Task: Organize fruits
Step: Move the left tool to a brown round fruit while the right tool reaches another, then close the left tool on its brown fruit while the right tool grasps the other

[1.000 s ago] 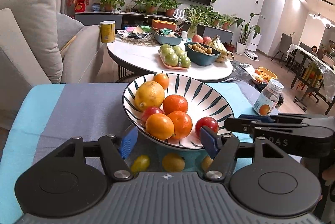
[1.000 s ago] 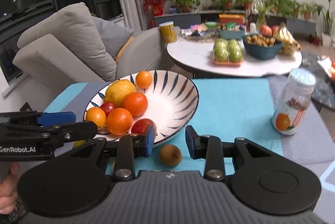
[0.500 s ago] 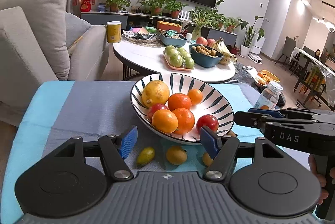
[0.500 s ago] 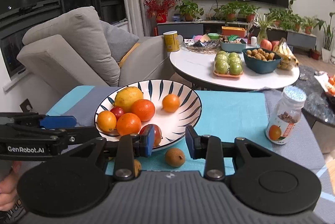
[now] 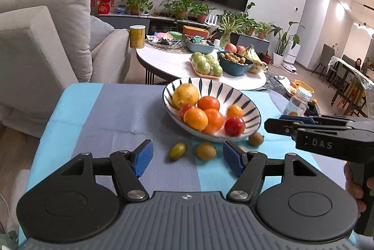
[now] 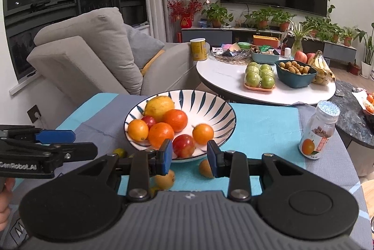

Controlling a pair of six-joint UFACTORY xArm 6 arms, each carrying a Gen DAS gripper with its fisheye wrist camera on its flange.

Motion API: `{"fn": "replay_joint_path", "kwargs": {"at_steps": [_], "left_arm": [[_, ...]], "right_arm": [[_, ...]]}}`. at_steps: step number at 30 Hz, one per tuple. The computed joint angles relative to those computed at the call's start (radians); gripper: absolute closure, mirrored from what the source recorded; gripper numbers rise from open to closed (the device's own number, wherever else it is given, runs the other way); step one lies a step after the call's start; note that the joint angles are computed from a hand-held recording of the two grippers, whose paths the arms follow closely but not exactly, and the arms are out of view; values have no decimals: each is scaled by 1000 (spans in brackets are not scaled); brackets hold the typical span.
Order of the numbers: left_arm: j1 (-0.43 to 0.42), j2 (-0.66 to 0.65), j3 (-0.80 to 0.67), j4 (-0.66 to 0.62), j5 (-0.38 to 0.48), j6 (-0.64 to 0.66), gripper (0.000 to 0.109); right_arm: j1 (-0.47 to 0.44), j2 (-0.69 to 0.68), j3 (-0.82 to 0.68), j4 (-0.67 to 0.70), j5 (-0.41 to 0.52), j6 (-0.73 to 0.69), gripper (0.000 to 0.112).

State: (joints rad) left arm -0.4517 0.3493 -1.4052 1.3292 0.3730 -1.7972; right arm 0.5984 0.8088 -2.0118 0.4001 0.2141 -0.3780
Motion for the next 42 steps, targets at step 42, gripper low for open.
{"fn": "replay_joint_path", "kwargs": {"at_steps": [42], "left_arm": [[-116,-122,228,-103,24,19,54]], "right_arm": [[45,-180,310,99,-105,-53,35]]}}
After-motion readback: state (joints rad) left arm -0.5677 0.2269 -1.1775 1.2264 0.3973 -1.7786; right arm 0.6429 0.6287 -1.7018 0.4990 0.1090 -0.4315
